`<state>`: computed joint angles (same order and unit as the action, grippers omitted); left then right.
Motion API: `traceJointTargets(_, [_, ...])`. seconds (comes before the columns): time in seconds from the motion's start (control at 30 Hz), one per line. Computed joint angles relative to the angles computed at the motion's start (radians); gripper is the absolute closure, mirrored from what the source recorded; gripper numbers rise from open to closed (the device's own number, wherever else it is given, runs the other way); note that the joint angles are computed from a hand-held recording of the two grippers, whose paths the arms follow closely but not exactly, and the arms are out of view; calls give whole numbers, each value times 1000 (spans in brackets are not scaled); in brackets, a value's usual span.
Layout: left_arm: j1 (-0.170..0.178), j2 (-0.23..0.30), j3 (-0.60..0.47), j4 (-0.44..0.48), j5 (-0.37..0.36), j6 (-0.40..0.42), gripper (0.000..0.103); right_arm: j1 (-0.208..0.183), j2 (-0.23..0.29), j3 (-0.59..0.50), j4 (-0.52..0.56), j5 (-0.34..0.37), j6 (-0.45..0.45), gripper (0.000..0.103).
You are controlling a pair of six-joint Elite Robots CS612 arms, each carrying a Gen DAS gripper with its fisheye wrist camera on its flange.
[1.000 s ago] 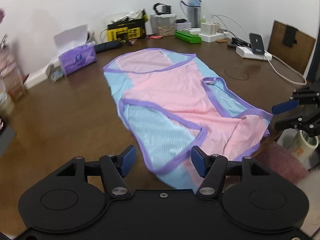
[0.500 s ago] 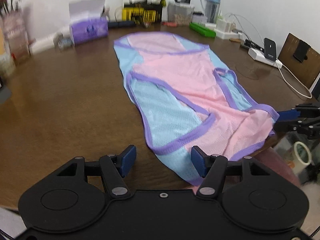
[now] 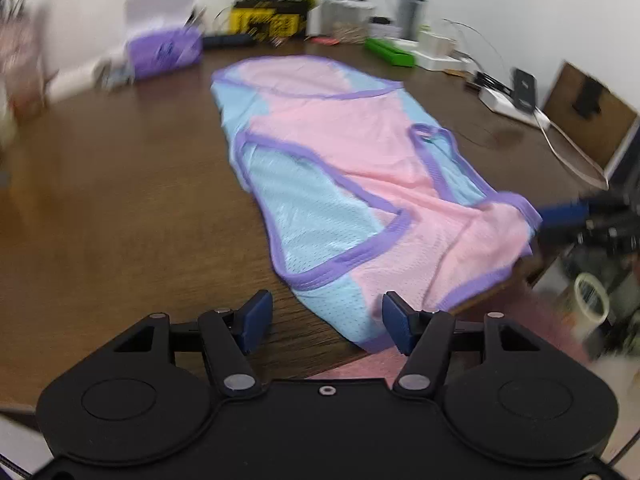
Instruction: Fold clothes
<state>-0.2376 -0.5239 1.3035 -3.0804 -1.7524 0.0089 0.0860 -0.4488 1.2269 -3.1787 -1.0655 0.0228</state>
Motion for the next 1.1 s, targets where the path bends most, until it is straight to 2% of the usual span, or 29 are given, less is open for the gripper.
traceJointTargets(0.13, [3,11,-19,1,-18,-50,44,5,10,-6,-23,5,72,45])
traceJointTargets(0.17, [3,13,-21,-3,-18,-58,47,6,12,-8,-29,7,98,45])
traceJointTargets(0.2, [2,14,-23,-6,-18,-65,55,7,14,-10,-33,10,123,48])
traceJointTargets(0.23, [2,16,-25,-6,-20,-71,59,7,15,-11,-32,11,134,51])
traceJointTargets(0.27, [2,17,-27,-3,-26,-77,66,7,15,-14,-25,16,150,60])
traceJointTargets(0.3, [4,17,-30,3,-38,-87,74,8,17,-17,-21,21,159,63])
traceJointTargets(0.37, [8,18,-36,15,-62,-107,79,6,22,-24,-13,39,191,69])
traceJointTargets(0.47, [18,26,-47,23,-106,-179,91,2,30,-37,19,76,231,93])
traceJointTargets(0.63, [25,33,-47,-12,-133,-254,98,-4,33,-40,1,110,262,94])
traceJointTargets(0.8, [27,33,-47,-142,-166,-300,98,-14,31,-52,-66,159,299,94])
traceJointTargets(0.9, [27,30,-62,-173,-170,-323,98,-20,23,-67,-95,176,302,94])
traceJointTargets(1.1, [28,32,-150,-218,-153,-411,98,-37,21,-165,-87,235,370,94])
